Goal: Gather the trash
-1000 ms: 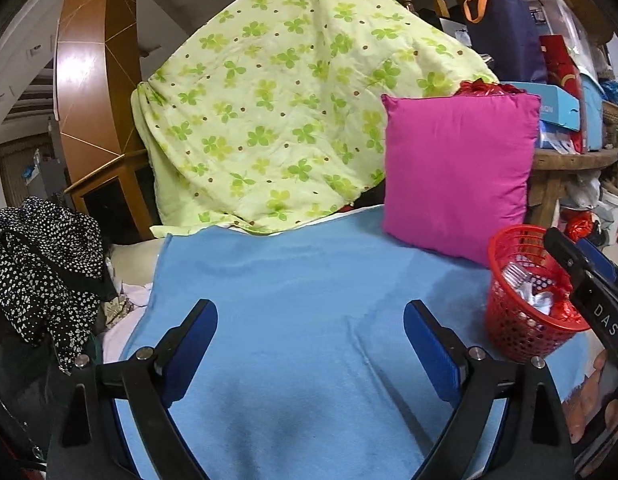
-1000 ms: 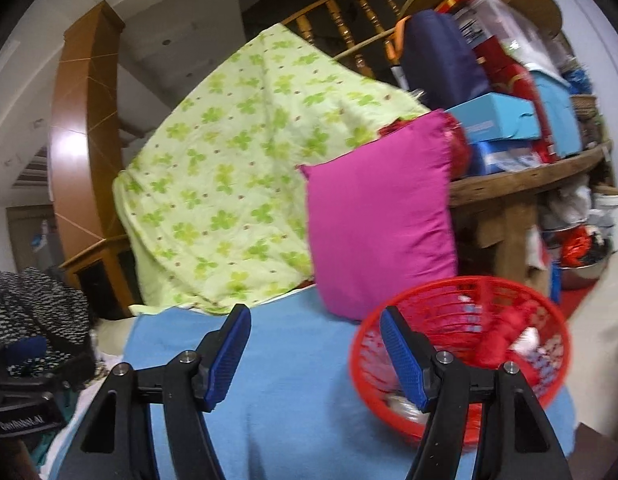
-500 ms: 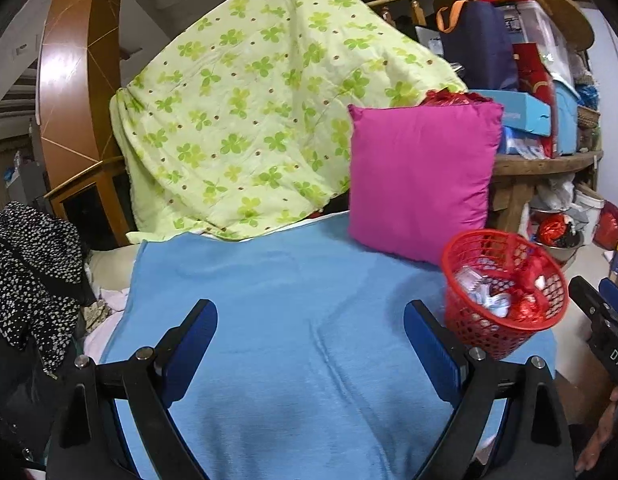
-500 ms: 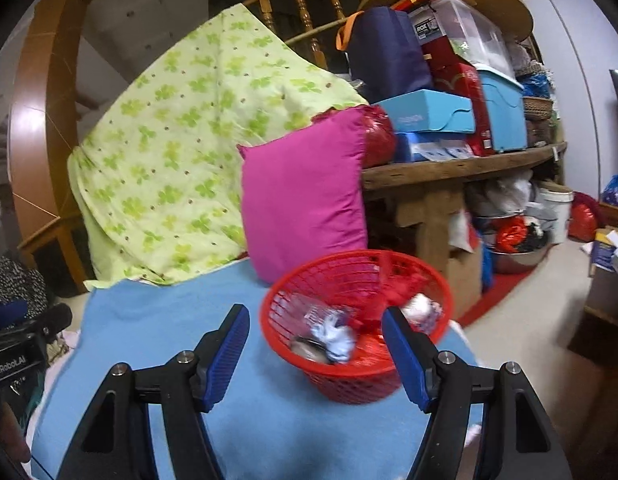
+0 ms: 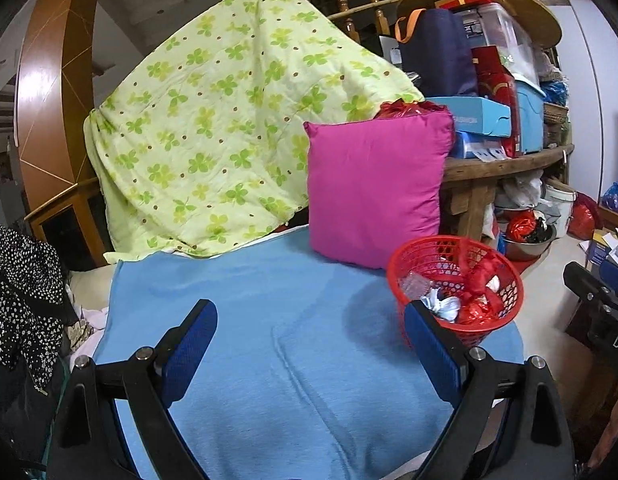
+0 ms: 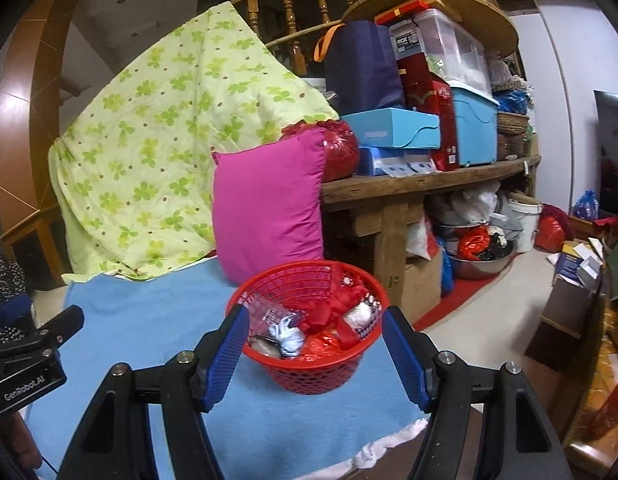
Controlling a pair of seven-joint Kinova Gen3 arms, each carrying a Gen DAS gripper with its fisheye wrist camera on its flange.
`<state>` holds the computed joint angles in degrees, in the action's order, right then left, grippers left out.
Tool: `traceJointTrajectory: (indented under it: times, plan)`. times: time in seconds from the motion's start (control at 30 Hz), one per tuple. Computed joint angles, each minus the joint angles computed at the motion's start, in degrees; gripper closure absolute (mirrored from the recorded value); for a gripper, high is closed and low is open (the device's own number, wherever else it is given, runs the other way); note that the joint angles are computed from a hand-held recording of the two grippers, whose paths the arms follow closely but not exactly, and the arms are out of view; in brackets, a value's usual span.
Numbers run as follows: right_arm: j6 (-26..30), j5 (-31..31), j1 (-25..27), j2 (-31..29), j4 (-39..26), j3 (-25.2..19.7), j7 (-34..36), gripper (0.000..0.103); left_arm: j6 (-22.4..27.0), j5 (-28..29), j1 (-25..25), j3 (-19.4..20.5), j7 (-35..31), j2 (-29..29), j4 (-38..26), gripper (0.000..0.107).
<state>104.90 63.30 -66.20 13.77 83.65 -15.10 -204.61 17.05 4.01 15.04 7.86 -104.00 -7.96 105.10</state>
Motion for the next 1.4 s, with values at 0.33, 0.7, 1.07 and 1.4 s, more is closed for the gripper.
traceJointTrajectory:
  times: [0.33, 0.7, 1.07, 1.4]
  plan:
    - [2.9, -0.1, -1.5, -0.2, -1.2, -0.4, 0.9, 0.031, 0.3, -3.2, -0.7, 1.8, 3.4, -1.7, 0.6, 0.013]
    - [4.5, 0.6, -2.7, 0.4, -3.6, -0.4, 2.4, 0.031, 0.3, -3.0, -0.2, 0.9, 3.1, -4.3, 1.7, 0.013]
    - [4.8, 1.0, -3.5, 1.0, -5.5, 0.4, 4.2, 0.031, 0.6, 0.0, 0.9, -1.9, 0.1, -5.5, 2.0, 0.013]
    - [5.8, 1.2, -4.7, 1.7, -7.9, 1.2, 5.6, 0.031, 0.5, 3.0, 2.3, -4.4, -3.0, -6.5, 2.3, 0.013]
